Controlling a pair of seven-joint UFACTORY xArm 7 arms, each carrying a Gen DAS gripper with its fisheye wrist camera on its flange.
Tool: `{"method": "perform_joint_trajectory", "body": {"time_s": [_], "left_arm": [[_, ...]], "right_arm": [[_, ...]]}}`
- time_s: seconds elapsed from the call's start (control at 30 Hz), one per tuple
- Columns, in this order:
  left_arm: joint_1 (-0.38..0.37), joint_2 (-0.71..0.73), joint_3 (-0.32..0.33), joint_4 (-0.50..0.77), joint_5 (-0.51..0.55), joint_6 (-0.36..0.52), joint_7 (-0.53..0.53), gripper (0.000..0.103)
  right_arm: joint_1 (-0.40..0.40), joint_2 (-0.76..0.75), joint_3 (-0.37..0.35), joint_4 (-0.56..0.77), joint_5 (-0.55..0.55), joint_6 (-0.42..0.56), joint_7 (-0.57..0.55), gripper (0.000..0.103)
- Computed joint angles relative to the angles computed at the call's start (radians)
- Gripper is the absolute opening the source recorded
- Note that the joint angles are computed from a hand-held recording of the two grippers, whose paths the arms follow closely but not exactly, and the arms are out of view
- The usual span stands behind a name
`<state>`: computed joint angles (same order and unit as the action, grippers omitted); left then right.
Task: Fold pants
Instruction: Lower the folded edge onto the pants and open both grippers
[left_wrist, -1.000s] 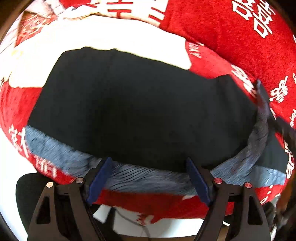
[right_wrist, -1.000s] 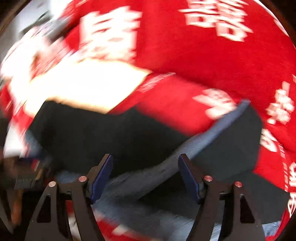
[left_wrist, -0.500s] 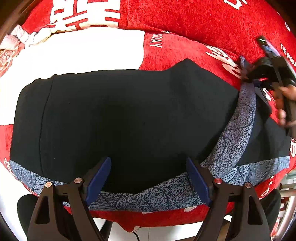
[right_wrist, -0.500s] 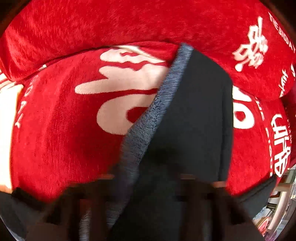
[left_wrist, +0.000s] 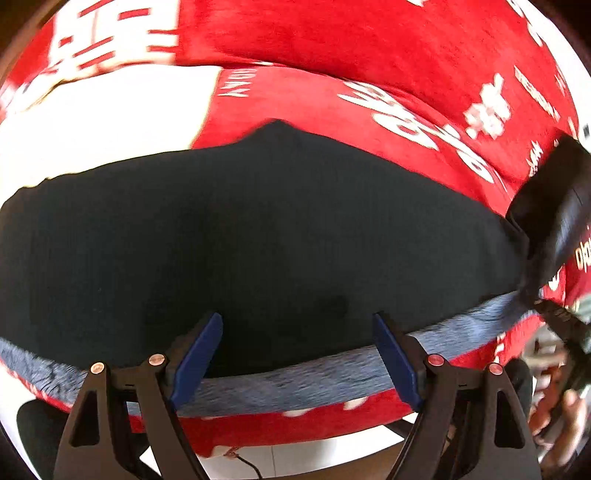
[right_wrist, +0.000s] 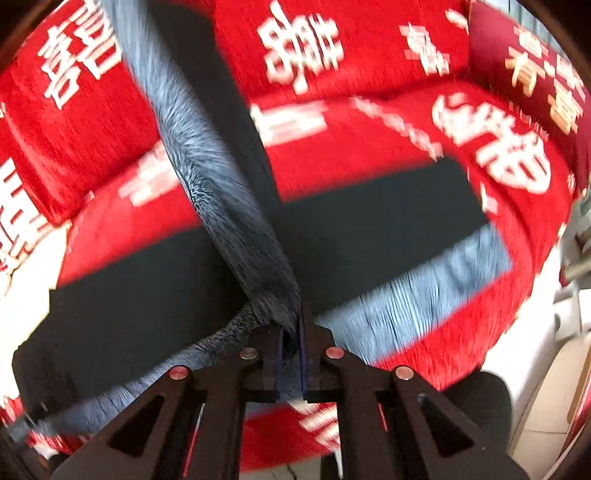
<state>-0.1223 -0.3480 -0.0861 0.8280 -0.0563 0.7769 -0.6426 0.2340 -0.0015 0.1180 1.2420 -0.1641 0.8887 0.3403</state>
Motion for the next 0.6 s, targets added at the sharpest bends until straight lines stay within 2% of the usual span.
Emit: {"method": "perform_joint_trajectory", "body": {"time_s": [0.07,0.1,0.13,0.17,0.2,0.37,0.43,0.5,0.6], "left_arm": [[-0.016,0.058,-0.008,0.044,-0.003,0.003,0.023,0.083],[-0.021,0.077,-0.013,0.058,0.001,0.007,0.023,0.083],[-0.024,0.093,-0.019,0.067,0.009,0.008,0.019,0.083],[-0.031,0.094,-0.017,0.054,0.002,-0.033,0.031,0.083],[-0.029,0.105,-0.026,0.061,0.023,-0.032,0.018,0.083],[-0.035,0.105,-0.030,0.061,0.060,-0.020,-0.002,0.083],[-0.036,0.108,-0.030,0.066,0.063,-0.012,-0.012,0.083],[-0.036,0.115,-0.036,0.074,0.077,-0.003,-0.030,0.083],[-0.039,0.128,-0.045,0.091,0.101,0.016,-0.062,0.083]], "right_arm": [[-0.013,-0.006,-0.012,-0.046,0.036,-0.034,-0.051,0.013],[-0.018,-0.012,-0.017,-0.064,0.059,-0.063,-0.076,0.022],[-0.024,-0.015,-0.020,-0.075,0.067,-0.098,-0.095,0.026],[-0.028,-0.015,-0.021,-0.079,0.053,-0.118,-0.099,0.034],[-0.032,-0.013,-0.023,-0.079,0.046,-0.138,-0.106,0.041],[-0.083,0.033,-0.057,-0.035,0.147,-0.173,-0.206,0.048],[-0.112,0.021,-0.078,-0.037,0.137,-0.174,-0.204,0.052],[-0.141,0.010,-0.095,-0.037,0.108,-0.182,-0.182,0.065],[-0.187,0.000,-0.119,-0.039,0.075,-0.213,-0.175,0.078]]}}
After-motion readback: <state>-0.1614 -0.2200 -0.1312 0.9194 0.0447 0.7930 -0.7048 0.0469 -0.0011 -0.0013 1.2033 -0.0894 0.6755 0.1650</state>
